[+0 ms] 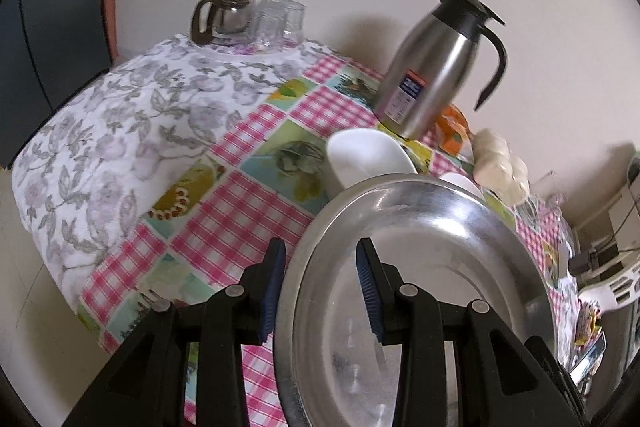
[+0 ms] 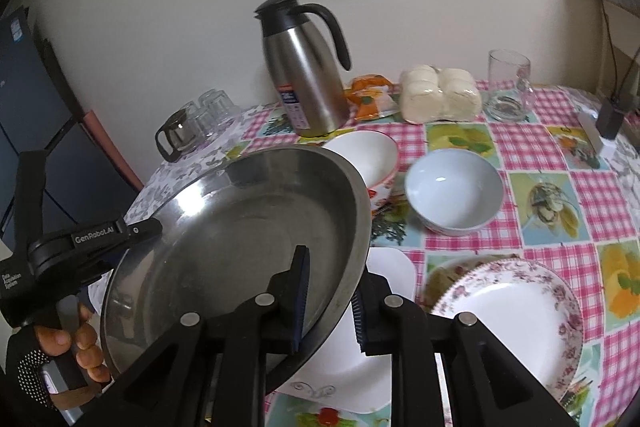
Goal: Organize plates and bowls
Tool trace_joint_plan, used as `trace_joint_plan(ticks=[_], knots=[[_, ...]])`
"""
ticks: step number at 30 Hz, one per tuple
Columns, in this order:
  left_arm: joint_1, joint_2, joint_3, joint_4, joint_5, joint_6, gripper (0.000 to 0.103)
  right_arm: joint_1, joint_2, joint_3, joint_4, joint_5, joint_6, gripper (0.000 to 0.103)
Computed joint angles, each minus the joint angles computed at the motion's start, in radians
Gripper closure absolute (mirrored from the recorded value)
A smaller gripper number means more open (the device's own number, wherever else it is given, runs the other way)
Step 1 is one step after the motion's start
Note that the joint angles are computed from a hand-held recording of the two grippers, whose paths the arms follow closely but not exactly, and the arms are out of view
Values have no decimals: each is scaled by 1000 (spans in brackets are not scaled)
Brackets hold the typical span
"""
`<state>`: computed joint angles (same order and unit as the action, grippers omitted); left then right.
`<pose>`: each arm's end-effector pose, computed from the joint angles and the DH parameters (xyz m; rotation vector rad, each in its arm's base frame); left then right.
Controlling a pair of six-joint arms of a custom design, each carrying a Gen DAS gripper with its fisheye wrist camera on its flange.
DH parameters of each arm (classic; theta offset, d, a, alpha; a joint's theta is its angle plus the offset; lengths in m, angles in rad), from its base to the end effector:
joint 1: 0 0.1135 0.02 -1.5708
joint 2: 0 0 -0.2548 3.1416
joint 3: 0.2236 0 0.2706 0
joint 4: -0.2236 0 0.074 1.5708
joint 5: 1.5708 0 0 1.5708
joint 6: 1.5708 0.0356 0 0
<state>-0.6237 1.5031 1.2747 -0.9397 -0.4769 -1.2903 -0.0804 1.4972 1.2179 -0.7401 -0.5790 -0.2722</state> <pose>0.2650 -0.1706 0.2692 -0.9448 2.3459 -0.0678 0.3263 -0.0068 0.2641 -0.4386 2.4109 0.5949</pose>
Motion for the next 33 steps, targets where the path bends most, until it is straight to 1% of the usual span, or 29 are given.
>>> trace_joint_plan(ticks=[3,8,12,14,19,23,26,33], knots=[[-13,68,42,-7,22,15,66,-31,39,8,-14,-5,-18,82],[-27,157,96,14,76,49,66,-53,99,25,-21,53,-20,82],[-28,206,119,17,116,68,66,-80,155,36,-18,57,-20,81],[-19,214,108,34,148,67,65,-80,176,34,-16,74,-20,81],[-10,246,122,24,168,76,65,-81,192,28,-4,73,-22,81],[4,259,112,34,203,78,65,-78,210,40,-21,81,-24,81],[17,270,104,39,237,74,65,-66,223,37,-27,109,-21,82],[23,287,110,24,256,71,65,-38,242,25,-35,172,-27,81]])
